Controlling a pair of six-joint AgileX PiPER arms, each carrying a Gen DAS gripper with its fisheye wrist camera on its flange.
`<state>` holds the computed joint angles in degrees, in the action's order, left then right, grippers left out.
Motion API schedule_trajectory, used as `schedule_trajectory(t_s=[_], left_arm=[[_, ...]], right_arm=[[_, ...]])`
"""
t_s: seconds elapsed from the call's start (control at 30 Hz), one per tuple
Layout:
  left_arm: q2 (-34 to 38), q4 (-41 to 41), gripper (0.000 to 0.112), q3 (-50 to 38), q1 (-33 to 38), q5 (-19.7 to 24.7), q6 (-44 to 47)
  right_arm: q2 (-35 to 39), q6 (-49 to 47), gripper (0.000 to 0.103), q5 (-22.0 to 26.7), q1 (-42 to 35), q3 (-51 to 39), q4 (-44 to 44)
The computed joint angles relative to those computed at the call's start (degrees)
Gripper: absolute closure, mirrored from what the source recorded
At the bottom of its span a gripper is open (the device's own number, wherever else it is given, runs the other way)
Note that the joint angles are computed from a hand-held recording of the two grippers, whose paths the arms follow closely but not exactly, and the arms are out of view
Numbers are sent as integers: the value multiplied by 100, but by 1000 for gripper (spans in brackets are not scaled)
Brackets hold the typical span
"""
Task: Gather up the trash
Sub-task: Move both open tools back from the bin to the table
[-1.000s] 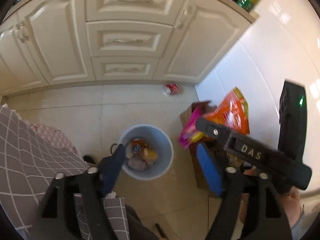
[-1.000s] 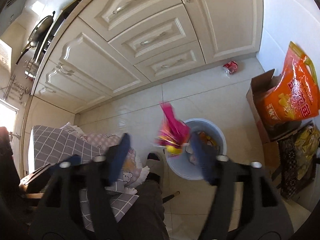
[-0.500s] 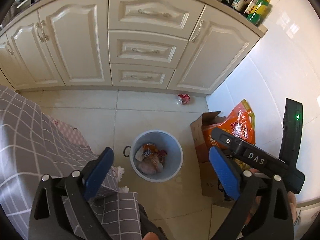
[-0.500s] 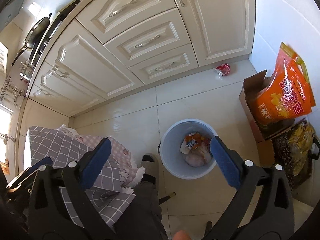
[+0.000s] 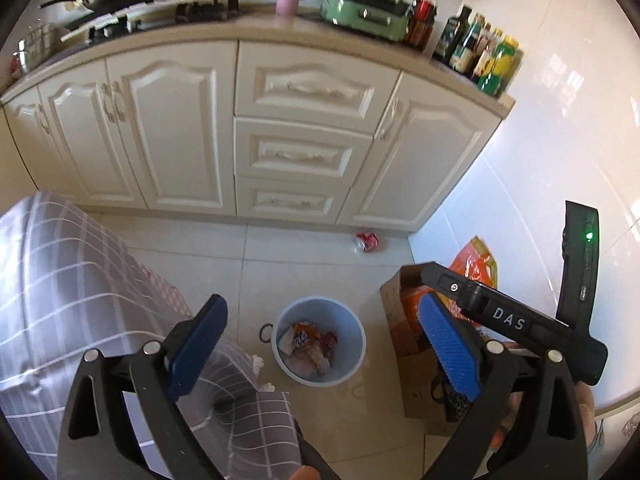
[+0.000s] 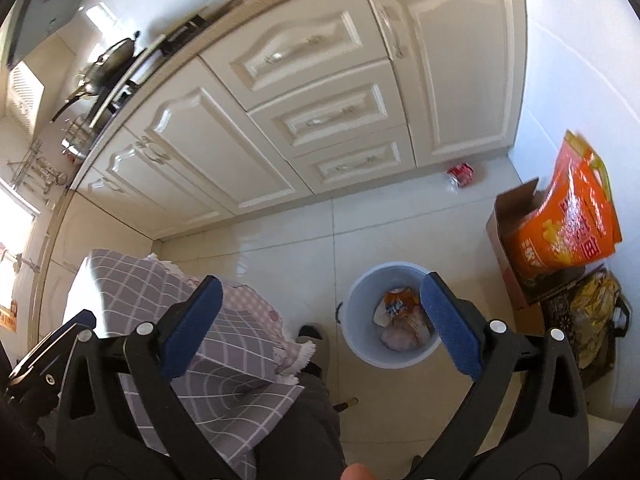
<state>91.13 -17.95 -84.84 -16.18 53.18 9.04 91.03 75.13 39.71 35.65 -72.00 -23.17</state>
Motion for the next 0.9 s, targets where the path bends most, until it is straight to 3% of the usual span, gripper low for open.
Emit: schedule_trajectory(t_s=[0.4,0.9], left_arm=[[-1193,-402,18,228,1231,364,683],[-2131,-1417,18,139,3705,979,2056]], right_arm=[[449,-59,6,849,1041,-1691,-539],[1929,-1121,6,1860,2092,-4815,-593]])
